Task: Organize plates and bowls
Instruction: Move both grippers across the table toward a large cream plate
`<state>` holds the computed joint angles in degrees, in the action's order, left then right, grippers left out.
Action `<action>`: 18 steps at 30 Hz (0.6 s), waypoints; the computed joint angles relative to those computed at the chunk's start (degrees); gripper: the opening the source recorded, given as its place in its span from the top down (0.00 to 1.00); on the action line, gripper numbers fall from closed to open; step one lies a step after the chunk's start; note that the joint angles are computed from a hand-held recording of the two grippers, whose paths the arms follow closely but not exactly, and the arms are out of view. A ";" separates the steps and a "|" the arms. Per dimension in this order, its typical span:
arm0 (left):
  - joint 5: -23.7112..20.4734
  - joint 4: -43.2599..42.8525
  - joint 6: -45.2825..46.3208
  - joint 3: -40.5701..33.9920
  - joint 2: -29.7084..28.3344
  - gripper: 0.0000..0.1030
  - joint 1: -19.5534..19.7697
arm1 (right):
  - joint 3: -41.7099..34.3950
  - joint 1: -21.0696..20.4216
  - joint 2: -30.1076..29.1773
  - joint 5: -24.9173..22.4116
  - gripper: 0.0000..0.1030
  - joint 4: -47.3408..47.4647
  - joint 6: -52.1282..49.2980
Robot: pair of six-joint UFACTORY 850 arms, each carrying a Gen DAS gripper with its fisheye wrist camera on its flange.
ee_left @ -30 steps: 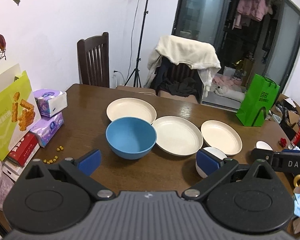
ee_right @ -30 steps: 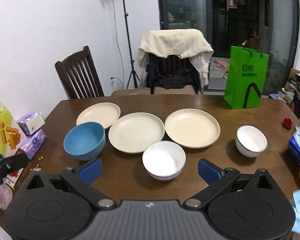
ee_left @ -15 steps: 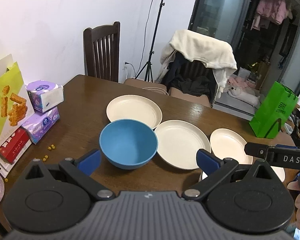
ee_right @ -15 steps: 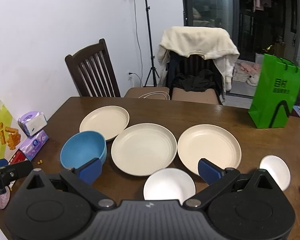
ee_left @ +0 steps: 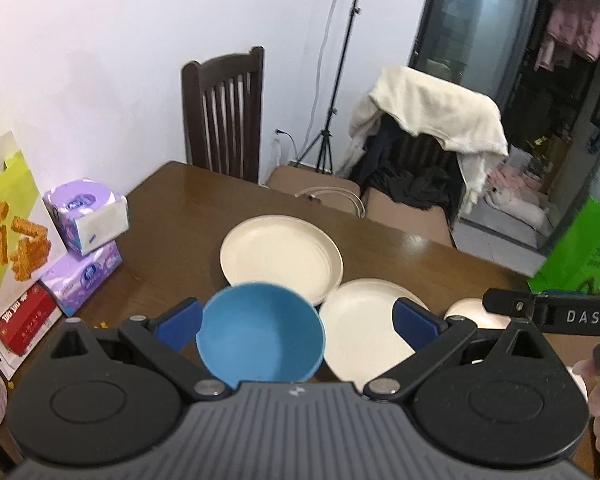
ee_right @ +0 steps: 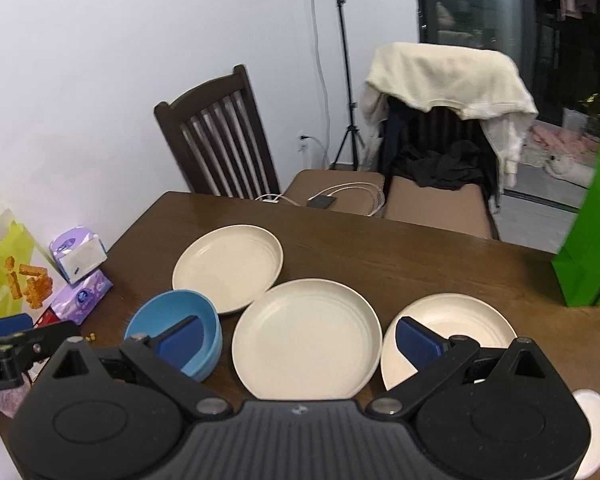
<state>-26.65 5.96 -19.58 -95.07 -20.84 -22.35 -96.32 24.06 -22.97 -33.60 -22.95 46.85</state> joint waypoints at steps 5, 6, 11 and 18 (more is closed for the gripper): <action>-3.48 4.77 -5.41 -6.00 -3.60 0.00 0.10 | -7.93 -2.89 -5.62 -1.82 0.00 10.94 -11.60; -4.81 3.55 -4.92 -7.66 -4.57 0.00 0.42 | -9.94 -3.43 -7.07 -2.41 0.00 12.90 -13.30; -9.44 1.53 -4.40 -15.12 -9.03 0.00 1.33 | -19.66 -4.56 -13.62 -5.48 0.00 17.03 -17.89; -16.76 1.22 -5.11 -30.70 -19.59 0.00 2.84 | -38.00 -4.54 -24.88 -14.65 0.00 18.27 -21.36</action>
